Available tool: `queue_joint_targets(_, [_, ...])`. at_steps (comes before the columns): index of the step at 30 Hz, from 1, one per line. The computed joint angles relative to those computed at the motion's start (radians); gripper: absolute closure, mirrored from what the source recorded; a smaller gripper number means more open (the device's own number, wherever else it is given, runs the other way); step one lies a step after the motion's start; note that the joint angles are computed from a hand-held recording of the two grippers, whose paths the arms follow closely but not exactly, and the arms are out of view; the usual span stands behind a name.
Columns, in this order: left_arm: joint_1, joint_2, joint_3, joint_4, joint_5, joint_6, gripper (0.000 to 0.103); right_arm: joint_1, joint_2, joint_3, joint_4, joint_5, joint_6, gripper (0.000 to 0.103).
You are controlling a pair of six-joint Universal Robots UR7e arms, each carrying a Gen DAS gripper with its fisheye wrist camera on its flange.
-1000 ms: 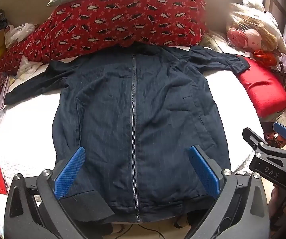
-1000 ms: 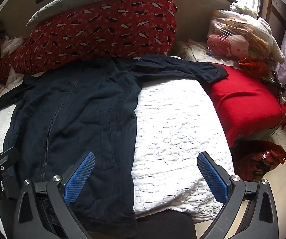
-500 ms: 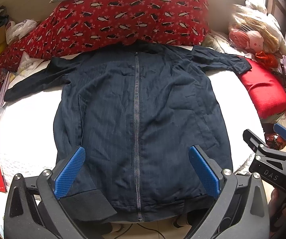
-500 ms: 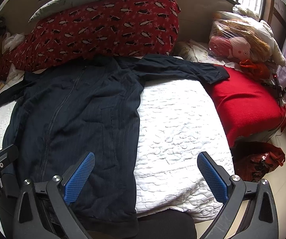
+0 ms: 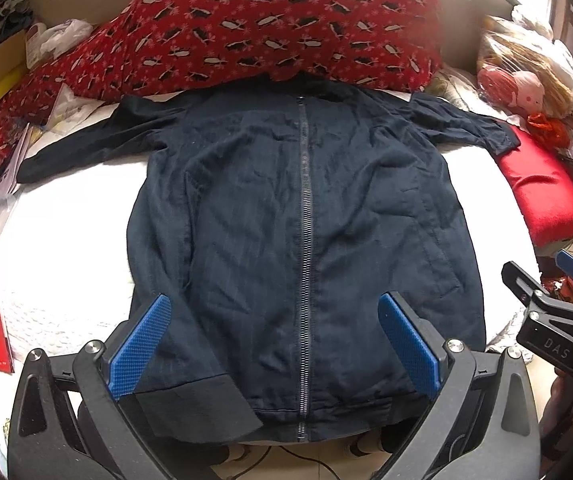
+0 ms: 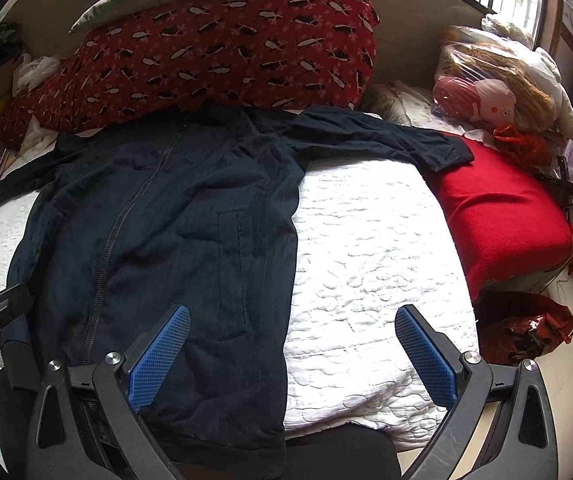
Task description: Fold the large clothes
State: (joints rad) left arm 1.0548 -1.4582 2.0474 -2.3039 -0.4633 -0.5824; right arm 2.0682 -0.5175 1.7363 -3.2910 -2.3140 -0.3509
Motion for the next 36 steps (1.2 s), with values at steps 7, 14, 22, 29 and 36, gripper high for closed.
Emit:
queue_joint_targets(7, [0.006,-0.014,0.008,-0.006,-0.001,-0.002,0.000,0.016,0.019,-0.008,-0.054,-0.012,-0.052,0.001])
queue_joint_targets(14, [0.007,-0.015,0.009,-0.005,0.000,0.000,0.000,0.025,0.032,-0.017,-0.104,-0.014,-0.082,0.001])
queue_joint_targets(22, [0.018,-0.021,0.006,0.007,0.001,-0.003,0.000,0.023,0.041,-0.024,-0.097,-0.008,-0.085,0.001])
queue_joint_targets(29, [0.097,-0.011,-0.066,0.155,-0.054,-0.090,0.000,-0.017,0.069,-0.061,-0.005,-0.025,-0.023,0.001])
queue_joint_targets(36, [0.251,0.035,-0.168,0.472,-0.148,-0.243,0.000,-0.099,0.065,-0.061,0.277,0.013,0.152,0.019])
